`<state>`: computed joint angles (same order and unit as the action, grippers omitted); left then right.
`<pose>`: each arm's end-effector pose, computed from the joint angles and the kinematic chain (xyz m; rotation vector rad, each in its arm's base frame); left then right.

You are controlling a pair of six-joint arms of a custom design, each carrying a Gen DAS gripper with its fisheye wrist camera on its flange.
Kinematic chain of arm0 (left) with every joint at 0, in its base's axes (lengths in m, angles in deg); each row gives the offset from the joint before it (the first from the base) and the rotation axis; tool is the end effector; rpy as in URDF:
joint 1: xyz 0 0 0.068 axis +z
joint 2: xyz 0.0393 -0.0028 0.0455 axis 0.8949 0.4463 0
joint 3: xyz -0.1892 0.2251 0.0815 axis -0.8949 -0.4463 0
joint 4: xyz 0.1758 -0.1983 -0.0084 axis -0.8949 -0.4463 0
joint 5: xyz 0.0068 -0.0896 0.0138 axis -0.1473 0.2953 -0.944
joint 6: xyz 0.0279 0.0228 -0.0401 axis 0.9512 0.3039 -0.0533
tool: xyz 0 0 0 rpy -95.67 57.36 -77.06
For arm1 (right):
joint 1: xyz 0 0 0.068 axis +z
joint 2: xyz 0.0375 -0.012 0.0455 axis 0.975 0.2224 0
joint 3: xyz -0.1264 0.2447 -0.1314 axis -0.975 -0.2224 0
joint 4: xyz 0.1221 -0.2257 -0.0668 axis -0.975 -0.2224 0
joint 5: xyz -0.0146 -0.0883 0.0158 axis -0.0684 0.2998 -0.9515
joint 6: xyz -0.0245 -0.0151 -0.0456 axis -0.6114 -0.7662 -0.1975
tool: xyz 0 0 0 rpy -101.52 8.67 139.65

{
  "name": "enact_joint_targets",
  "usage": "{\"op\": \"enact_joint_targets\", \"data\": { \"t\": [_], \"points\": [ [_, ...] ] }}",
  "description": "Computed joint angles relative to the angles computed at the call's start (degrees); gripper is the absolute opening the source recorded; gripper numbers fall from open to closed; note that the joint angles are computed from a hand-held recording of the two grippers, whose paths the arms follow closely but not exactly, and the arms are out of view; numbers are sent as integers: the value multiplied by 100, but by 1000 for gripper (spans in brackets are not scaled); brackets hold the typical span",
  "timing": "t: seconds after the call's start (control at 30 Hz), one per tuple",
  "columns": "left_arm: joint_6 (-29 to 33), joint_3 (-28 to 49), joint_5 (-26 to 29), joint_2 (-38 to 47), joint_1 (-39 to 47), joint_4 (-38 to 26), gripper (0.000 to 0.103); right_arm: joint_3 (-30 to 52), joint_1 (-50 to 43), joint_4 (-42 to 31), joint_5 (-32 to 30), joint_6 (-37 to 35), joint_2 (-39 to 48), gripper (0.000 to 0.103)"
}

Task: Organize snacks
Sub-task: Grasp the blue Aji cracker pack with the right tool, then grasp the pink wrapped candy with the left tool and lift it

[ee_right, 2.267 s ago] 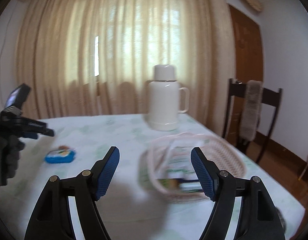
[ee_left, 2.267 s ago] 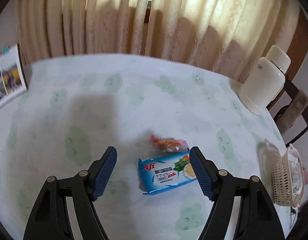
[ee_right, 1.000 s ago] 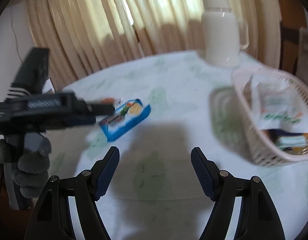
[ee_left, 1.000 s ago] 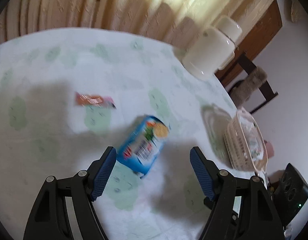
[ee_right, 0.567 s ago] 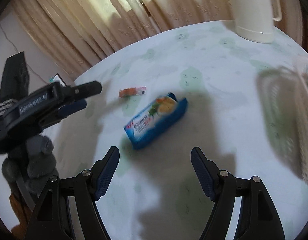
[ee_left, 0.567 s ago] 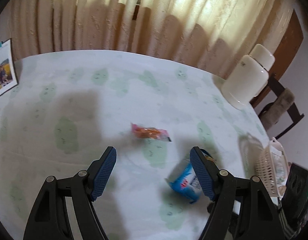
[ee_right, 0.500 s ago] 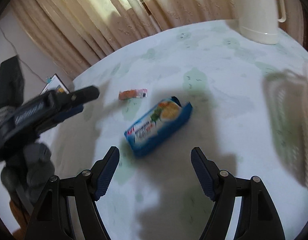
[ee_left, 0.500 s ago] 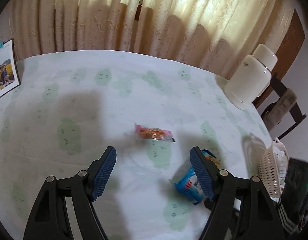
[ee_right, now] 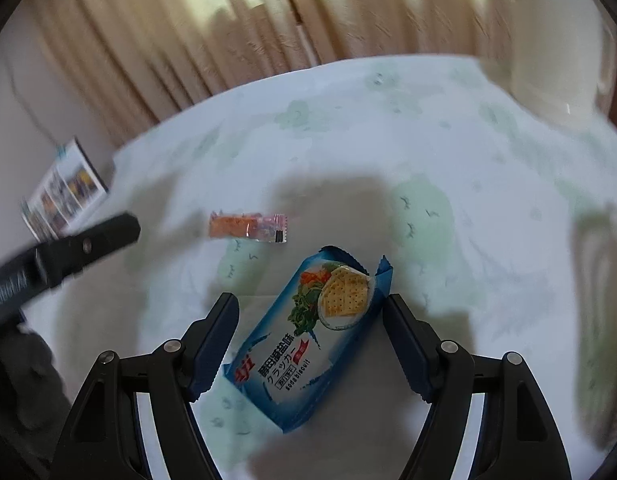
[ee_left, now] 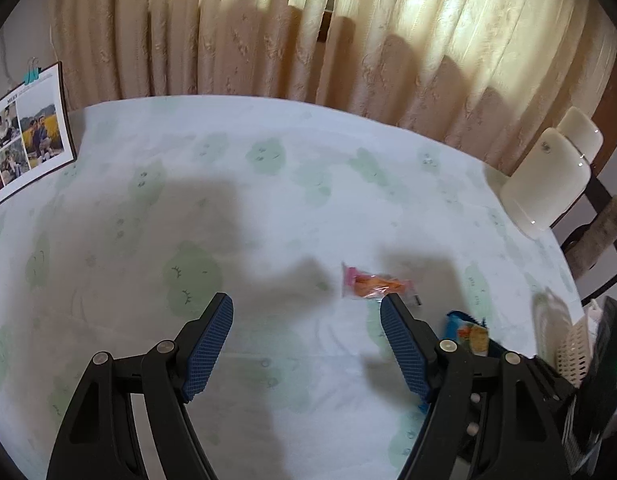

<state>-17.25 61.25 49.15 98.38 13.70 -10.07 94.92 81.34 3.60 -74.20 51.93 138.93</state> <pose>0.2615 -0.2804 0.1276 -0.5500 2.4075 -0.0859 0.3201 0.0381 0.0774 -0.5766 2.4536 0.4665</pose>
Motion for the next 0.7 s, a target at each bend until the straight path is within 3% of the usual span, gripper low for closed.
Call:
{"op": "enact_joint_targets", "data": {
  "t": [0.13,0.27,0.33,0.7],
  "points": [
    [185,133,37,225,8,25,72,-393,127,660,412,-435,-43,70],
    [629,446,-7,542,18,-108,73,-482,-152,628,157,-742,-95,60],
    [916,818,-129,812,-2,-460,73,-514,-336,611,-10,-840,-100,57],
    [2193,2625,-693,2035,-81,-1682,74,-452,-684,385,-470,-882,-91,57]
  ]
}}
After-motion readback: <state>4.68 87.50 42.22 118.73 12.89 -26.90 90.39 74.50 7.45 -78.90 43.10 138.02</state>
